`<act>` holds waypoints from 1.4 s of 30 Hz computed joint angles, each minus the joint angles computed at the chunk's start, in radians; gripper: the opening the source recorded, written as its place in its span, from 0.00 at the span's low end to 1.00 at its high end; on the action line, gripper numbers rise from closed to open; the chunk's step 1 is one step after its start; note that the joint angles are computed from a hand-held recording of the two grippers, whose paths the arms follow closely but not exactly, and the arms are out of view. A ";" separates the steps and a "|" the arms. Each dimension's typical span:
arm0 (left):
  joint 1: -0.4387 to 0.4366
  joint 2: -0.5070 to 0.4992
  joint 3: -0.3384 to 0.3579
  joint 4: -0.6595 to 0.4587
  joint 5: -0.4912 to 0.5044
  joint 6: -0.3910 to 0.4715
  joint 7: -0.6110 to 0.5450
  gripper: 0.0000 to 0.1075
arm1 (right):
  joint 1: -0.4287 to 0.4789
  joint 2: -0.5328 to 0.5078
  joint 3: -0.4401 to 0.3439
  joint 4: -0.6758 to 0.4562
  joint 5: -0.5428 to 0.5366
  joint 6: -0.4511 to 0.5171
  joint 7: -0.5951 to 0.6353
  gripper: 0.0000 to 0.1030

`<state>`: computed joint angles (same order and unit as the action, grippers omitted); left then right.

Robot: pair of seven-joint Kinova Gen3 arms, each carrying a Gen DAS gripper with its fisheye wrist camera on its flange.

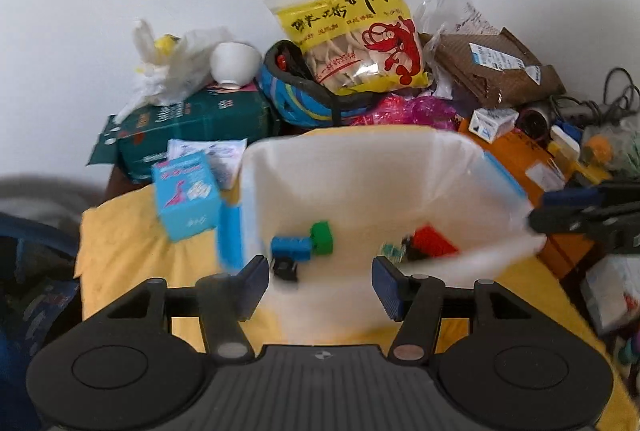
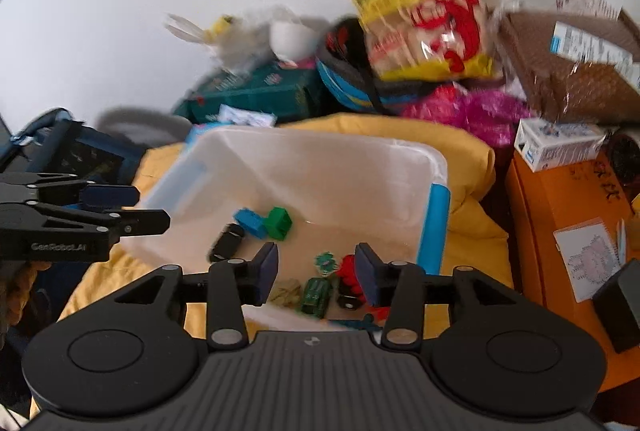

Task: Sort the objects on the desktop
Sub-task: 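Grasp the tan wooden block with the right gripper while the left grasps a black car, then carry both over the bin and open the right gripper while the left opens too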

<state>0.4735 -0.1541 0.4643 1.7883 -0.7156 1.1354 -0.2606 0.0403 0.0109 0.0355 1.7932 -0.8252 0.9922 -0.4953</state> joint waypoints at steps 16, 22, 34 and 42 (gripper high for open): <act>0.125 0.076 -0.037 0.244 0.077 -0.085 0.357 0.58 | 0.035 -0.054 0.069 0.405 0.020 -0.260 0.147 0.55; 0.128 0.084 -0.054 0.260 0.070 -0.163 0.290 0.51 | 0.029 -0.034 0.046 0.399 0.081 -0.281 0.084 0.38; 0.116 0.001 -0.017 0.276 0.059 -0.121 0.307 0.31 | 0.074 -0.071 0.097 0.418 0.000 -0.197 0.250 0.32; 0.049 -0.069 0.073 0.159 0.035 -0.044 0.234 0.31 | 0.106 -0.122 0.146 0.352 -0.076 -0.023 0.266 0.32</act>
